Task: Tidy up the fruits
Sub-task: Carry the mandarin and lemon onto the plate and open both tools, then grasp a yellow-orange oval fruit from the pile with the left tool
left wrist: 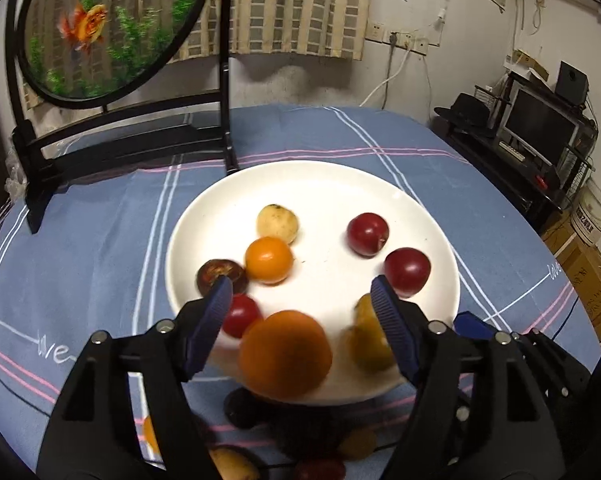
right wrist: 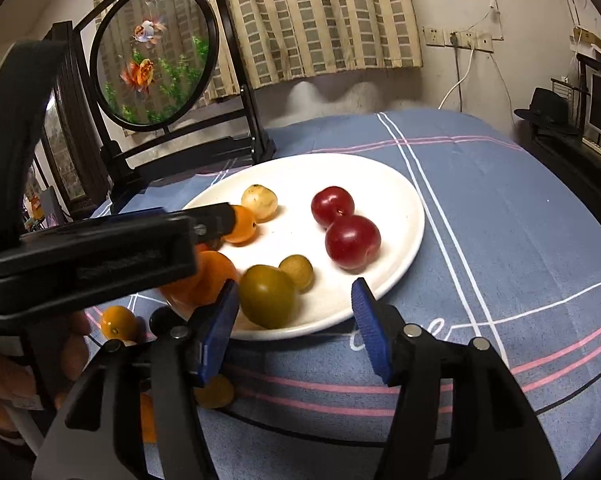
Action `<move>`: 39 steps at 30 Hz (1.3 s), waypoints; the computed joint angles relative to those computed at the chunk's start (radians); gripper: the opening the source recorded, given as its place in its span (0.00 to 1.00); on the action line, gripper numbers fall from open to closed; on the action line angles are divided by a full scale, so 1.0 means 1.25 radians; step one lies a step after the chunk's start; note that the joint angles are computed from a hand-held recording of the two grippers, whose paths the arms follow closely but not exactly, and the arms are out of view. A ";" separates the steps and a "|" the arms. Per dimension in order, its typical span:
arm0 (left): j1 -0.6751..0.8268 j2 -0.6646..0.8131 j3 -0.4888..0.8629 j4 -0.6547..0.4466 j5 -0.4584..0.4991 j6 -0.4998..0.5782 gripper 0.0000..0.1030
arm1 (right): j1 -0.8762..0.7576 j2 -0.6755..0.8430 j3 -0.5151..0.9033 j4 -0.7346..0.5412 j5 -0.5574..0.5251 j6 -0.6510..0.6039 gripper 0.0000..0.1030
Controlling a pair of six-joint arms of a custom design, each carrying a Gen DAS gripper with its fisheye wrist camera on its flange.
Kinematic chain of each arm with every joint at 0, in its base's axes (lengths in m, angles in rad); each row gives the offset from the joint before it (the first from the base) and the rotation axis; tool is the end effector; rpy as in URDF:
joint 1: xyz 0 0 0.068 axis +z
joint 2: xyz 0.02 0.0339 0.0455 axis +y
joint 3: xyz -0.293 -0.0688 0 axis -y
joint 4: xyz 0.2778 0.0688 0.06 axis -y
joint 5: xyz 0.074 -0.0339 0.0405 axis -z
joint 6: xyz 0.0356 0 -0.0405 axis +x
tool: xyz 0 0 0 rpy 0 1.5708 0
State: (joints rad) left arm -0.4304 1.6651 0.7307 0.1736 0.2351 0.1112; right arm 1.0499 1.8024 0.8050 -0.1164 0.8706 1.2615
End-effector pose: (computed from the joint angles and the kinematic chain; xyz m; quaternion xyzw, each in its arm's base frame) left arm 0.3052 -0.1492 0.1425 0.2887 0.8671 -0.1686 0.3692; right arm 0.1884 0.2737 0.1109 0.1882 0.8682 0.0223 0.4587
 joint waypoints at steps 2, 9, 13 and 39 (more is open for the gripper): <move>0.022 -0.013 -0.009 -0.008 0.016 -0.004 0.76 | 0.003 0.001 0.003 -0.013 0.002 0.011 0.57; 0.107 -0.070 -0.053 -0.019 0.071 -0.010 0.79 | 0.008 -0.001 0.008 -0.048 0.003 0.040 0.57; 0.148 -0.102 -0.071 -0.025 0.090 -0.007 0.81 | 0.018 -0.011 0.005 -0.055 0.016 0.051 0.58; 0.084 -0.042 -0.032 -0.027 -0.084 0.074 0.82 | 0.033 -0.033 -0.005 -0.046 0.035 0.049 0.59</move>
State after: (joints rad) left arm -0.3252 1.6124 0.6905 0.1395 0.1306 0.2036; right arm 1.0917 1.7615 0.7993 -0.1739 0.9148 1.3231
